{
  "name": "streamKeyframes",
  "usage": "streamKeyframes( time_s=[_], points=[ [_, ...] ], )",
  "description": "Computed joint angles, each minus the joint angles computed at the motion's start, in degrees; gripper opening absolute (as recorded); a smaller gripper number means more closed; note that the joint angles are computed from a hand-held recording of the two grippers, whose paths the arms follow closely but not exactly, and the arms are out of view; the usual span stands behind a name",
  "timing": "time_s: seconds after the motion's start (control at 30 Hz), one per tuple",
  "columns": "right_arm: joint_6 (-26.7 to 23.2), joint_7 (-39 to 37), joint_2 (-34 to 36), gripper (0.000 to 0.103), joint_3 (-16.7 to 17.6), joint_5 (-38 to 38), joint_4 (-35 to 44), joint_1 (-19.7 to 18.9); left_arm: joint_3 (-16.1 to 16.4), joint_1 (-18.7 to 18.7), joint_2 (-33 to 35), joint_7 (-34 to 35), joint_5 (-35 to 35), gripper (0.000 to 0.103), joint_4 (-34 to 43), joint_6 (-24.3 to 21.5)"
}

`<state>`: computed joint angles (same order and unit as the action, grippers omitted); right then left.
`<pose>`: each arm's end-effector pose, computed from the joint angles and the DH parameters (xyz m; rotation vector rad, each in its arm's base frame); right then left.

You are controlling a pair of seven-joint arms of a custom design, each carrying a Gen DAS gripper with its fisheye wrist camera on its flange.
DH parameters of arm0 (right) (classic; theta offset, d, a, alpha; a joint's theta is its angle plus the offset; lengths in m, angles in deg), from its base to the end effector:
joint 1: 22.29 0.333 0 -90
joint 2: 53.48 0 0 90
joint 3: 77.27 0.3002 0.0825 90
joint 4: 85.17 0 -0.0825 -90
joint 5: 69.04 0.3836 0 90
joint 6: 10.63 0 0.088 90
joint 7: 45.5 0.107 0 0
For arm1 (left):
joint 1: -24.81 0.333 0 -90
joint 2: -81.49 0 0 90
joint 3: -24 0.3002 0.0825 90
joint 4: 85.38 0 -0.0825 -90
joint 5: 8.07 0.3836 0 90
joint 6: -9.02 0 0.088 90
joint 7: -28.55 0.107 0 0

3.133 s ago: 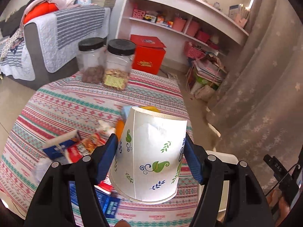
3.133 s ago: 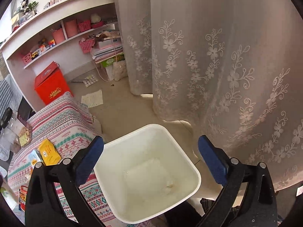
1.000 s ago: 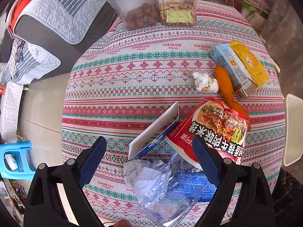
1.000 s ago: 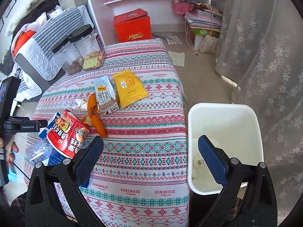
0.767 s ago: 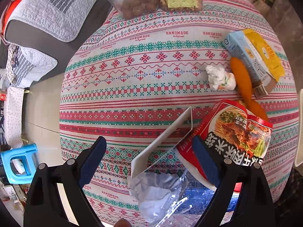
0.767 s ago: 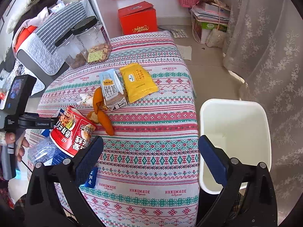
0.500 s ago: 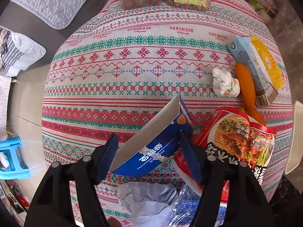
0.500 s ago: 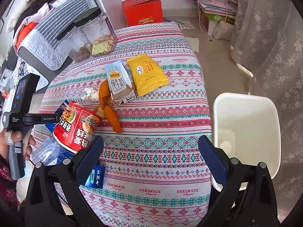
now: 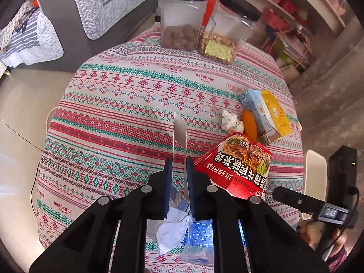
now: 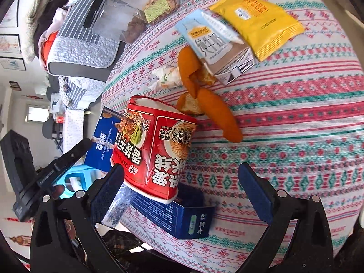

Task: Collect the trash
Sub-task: 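Grasp the blue biscuit box with the left gripper while the right gripper approaches the noodle cup, then close the right gripper on the red instant-noodle cup while the left gripper holds the box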

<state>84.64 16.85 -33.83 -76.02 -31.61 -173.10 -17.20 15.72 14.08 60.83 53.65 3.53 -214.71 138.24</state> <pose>0.6283 0.1284 0.4473 -2.2311 1.3879 0.7338 0.4556 -0.1570 0.5280 -2.5874 1.2026 -0.4890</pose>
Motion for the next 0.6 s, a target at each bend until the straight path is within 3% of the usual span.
streamKeyframes(
  time_s=[0.1, 0.2, 0.37, 0.4, 0.47, 0.5, 0.53, 0.6],
  points=[
    [-1.1, 1.5, 1.3, 0.096, 0.6, 3.3, 0.1, -0.4, 0.7, -0.1, -1.0, -0.5, -1.2, 0.014, -1.7, 1.6],
    [-1.5, 2.5, 2.7, 0.096, 1.1, 5.7, 1.2, -0.5, 1.2, 0.5, 0.0, -0.8, -2.3, 0.014, -1.9, -0.8],
    [-2.2, 4.0, 4.3, 0.096, 1.8, 6.8, 2.6, -0.2, 3.7, 0.6, 0.2, 2.0, -8.3, 0.014, -5.4, 3.5],
    [-2.5, 4.2, 4.6, 0.096, 1.9, 6.8, 2.8, -0.2, 4.1, 0.6, 0.2, 2.4, -9.7, 0.016, -6.3, 5.1],
    [-3.2, 4.6, 5.3, 0.096, 2.1, 6.7, 3.6, -0.1, 5.6, 0.0, 0.2, 4.3, -14.2, 0.032, -8.1, 8.9],
    [-3.3, 4.9, 5.6, 0.096, 2.2, 6.7, 3.8, 0.0, 6.2, -0.3, 0.2, 5.1, -16.4, 0.046, -9.1, 11.1],
    [-3.5, 5.2, 5.9, 0.096, 2.1, 6.7, 4.1, -0.1, 6.3, -0.2, 0.1, 5.3, -17.3, 0.051, -9.6, 12.5],
    [-3.0, 5.6, 6.0, 0.096, 2.1, 6.6, 4.0, 0.0, 5.8, 0.6, 0.8, 5.2, -16.8, 0.052, -9.1, 12.5]
  ],
)
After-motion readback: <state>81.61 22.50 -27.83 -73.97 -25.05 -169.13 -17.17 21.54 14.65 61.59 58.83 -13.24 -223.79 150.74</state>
